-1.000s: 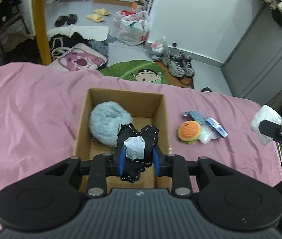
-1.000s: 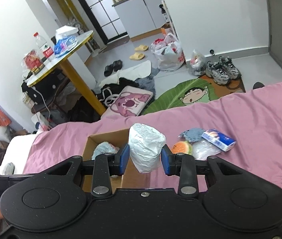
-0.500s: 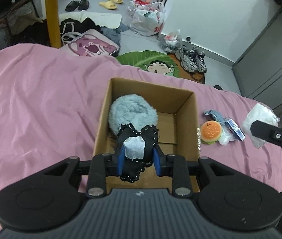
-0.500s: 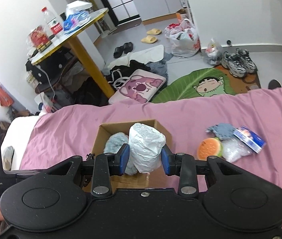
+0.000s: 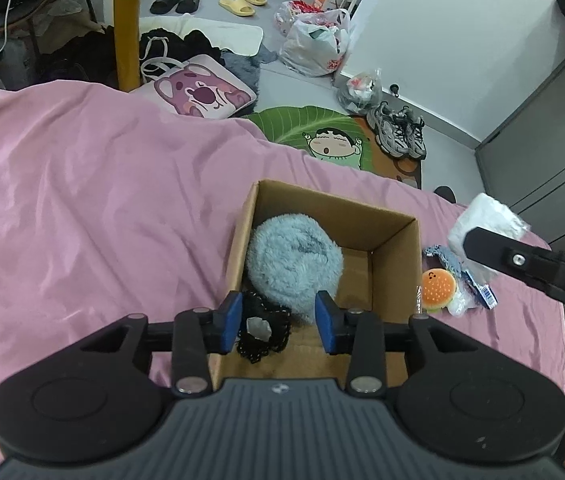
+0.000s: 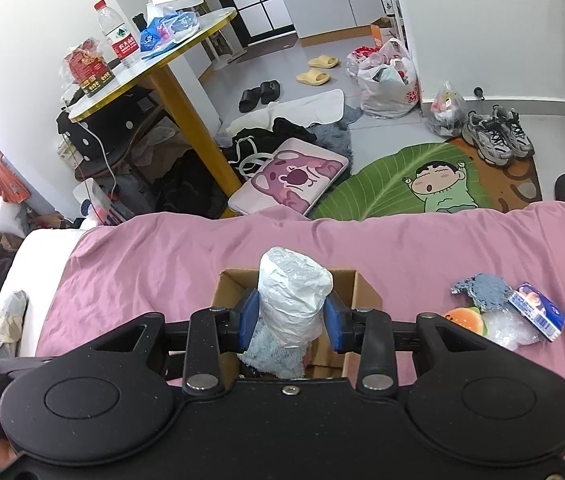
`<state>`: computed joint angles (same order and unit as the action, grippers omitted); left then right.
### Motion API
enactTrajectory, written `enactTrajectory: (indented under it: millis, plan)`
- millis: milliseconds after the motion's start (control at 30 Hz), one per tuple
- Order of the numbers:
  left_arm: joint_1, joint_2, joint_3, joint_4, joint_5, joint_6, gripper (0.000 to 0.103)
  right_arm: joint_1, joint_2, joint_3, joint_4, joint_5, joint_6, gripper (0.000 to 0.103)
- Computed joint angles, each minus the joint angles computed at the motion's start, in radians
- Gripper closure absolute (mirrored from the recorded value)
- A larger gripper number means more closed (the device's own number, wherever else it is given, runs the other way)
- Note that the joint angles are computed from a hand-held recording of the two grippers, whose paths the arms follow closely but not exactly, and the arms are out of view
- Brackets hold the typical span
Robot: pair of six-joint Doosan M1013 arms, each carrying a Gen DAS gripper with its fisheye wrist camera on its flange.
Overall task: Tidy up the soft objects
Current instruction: 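Open the left gripper over the box while the right releases the white bag into it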
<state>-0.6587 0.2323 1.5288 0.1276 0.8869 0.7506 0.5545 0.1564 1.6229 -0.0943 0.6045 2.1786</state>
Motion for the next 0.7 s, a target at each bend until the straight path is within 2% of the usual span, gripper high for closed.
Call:
enactTrajectory:
  millis: [33, 67, 100, 133, 200, 367, 500, 700]
  plan:
    - [-0.002, -0.002, 0.000, 0.005, 0.002, -0.004, 0.062, -0.007, -0.003, 0.013, 0.042, -0.041, -0.045, 0.048]
    - [-0.003, -0.004, 0.000, 0.006, 0.003, -0.006, 0.057, -0.015, -0.004, 0.021, 0.082, -0.058, -0.071, 0.038]
    - [-0.003, -0.007, 0.002, 0.003, 0.001, -0.006, 0.055, -0.018, -0.003, 0.019, 0.077, -0.035, -0.044, 0.027]
    - [-0.003, -0.009, 0.004, -0.003, 0.000, -0.006, 0.051, -0.016, -0.004, 0.019, 0.045, -0.017, 0.007, 0.027]
    - [-0.003, -0.007, 0.000, -0.010, 0.015, -0.011, 0.047, -0.021, -0.016, 0.032, 0.060, -0.021, -0.007, 0.026]
    - [-0.018, -0.004, -0.013, 0.040, 0.050, -0.054, 0.026, -0.022, -0.045, 0.049, 0.005, 0.027, 0.019, 0.024]
    - [-0.039, -0.001, -0.030, 0.096, 0.078, -0.069, 0.018, -0.026, -0.063, 0.063, -0.013, 0.048, 0.039, 0.024]
    - [-0.068, 0.004, -0.044, 0.127, 0.083, -0.064, 0.003, -0.040, -0.099, 0.100, -0.033, 0.036, 0.052, 0.020]
